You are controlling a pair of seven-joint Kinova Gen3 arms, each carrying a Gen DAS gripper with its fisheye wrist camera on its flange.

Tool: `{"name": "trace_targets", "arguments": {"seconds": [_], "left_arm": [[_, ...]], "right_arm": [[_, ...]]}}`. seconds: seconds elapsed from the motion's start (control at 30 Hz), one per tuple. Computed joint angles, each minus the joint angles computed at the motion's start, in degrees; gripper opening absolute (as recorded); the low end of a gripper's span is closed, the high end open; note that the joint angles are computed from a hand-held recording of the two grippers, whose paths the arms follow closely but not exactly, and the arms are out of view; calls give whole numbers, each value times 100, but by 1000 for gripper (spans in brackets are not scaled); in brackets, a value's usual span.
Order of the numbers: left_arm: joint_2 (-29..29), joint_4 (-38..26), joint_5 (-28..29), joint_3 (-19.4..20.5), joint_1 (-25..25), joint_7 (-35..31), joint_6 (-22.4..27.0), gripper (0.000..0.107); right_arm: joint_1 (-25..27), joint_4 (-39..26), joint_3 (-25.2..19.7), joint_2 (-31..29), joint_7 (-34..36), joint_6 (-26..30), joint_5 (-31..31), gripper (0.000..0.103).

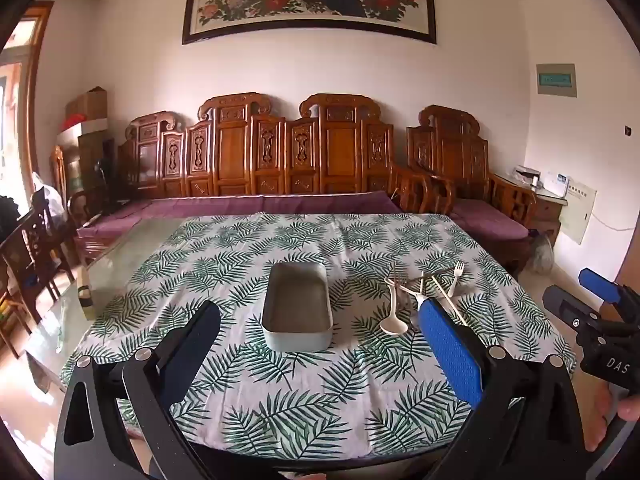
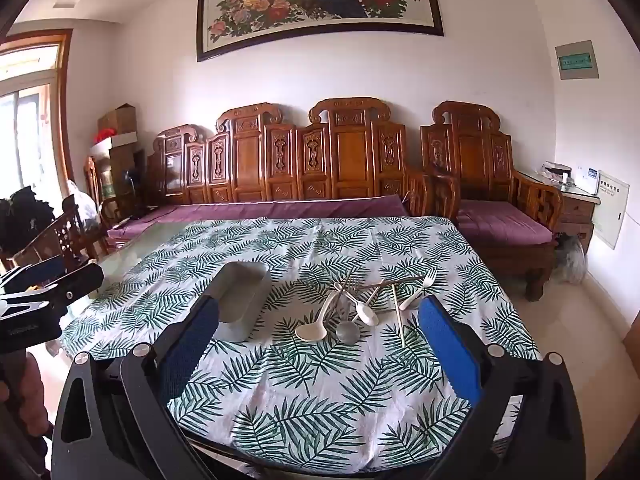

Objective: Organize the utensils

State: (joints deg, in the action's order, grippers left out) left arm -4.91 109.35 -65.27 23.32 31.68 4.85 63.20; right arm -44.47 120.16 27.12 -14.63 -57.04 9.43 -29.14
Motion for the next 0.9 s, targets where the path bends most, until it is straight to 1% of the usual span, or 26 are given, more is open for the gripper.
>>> {"name": "trace_targets", "arguments": {"seconds": [0.13,0.53,0.7,0.77,0.8,0.9], "left_arm": [[-10,24,-27,2,1,30,-7,97],[-2,43,-48,3,25,31,27,97],[-25,31,-28,0,6,-10,12,97],[-24,28,-26,5,-2,-13,11,97],[-21,26,-29,10,-4,-7,14,97],[-38,-42,13,21,11,-84,57,97]], "right_arm": [[67,-7,-65,2,-2,22,29,101],[0,-18,32,-3,107,56,-95,101],[207,-64,-181,11,44,103,-84,101],[205,-73,-171,6,81,123,-106,101],[109,-24,-112,18,127,43,-167,101],[176,-48,-182,9,78,69,-129,101]]}}
